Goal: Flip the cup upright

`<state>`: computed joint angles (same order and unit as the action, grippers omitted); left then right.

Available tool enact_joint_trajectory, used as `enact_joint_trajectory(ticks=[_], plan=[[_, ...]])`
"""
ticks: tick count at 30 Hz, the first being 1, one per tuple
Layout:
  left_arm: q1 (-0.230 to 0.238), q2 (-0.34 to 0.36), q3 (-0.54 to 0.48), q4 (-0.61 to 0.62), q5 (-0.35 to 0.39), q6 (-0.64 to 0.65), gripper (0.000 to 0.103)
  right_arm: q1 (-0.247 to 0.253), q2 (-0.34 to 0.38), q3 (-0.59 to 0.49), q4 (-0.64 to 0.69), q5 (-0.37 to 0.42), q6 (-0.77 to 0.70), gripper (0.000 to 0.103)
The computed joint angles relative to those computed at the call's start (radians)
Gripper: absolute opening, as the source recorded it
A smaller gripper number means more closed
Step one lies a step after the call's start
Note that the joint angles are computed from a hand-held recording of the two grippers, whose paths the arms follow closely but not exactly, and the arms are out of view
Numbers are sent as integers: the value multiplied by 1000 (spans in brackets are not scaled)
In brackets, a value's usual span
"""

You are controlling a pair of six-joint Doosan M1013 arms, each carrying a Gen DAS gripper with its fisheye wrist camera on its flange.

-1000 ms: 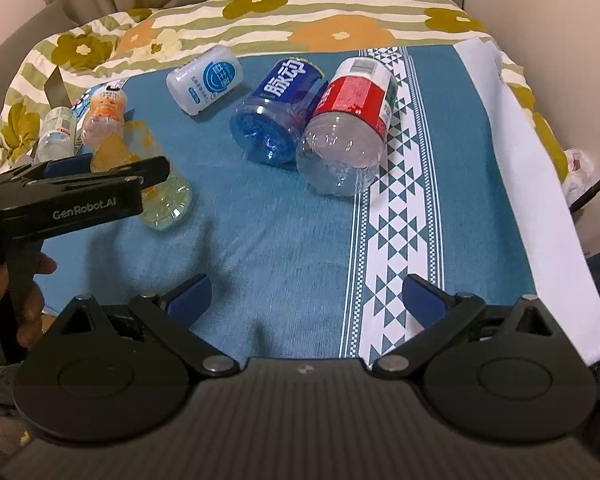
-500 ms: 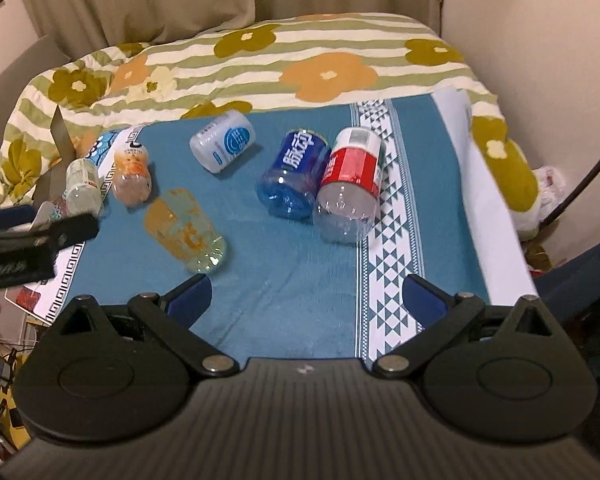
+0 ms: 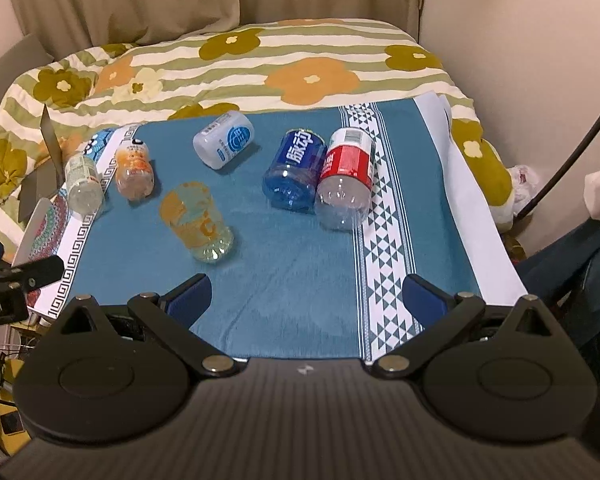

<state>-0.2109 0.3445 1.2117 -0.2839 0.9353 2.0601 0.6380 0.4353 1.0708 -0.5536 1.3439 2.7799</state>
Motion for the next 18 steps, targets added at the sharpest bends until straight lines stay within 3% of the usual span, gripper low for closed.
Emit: enact_joint_trajectory(ticks=[18], plan=[[9, 0, 4, -22, -26, 56, 103, 8, 12, -14, -1, 14, 14, 103]])
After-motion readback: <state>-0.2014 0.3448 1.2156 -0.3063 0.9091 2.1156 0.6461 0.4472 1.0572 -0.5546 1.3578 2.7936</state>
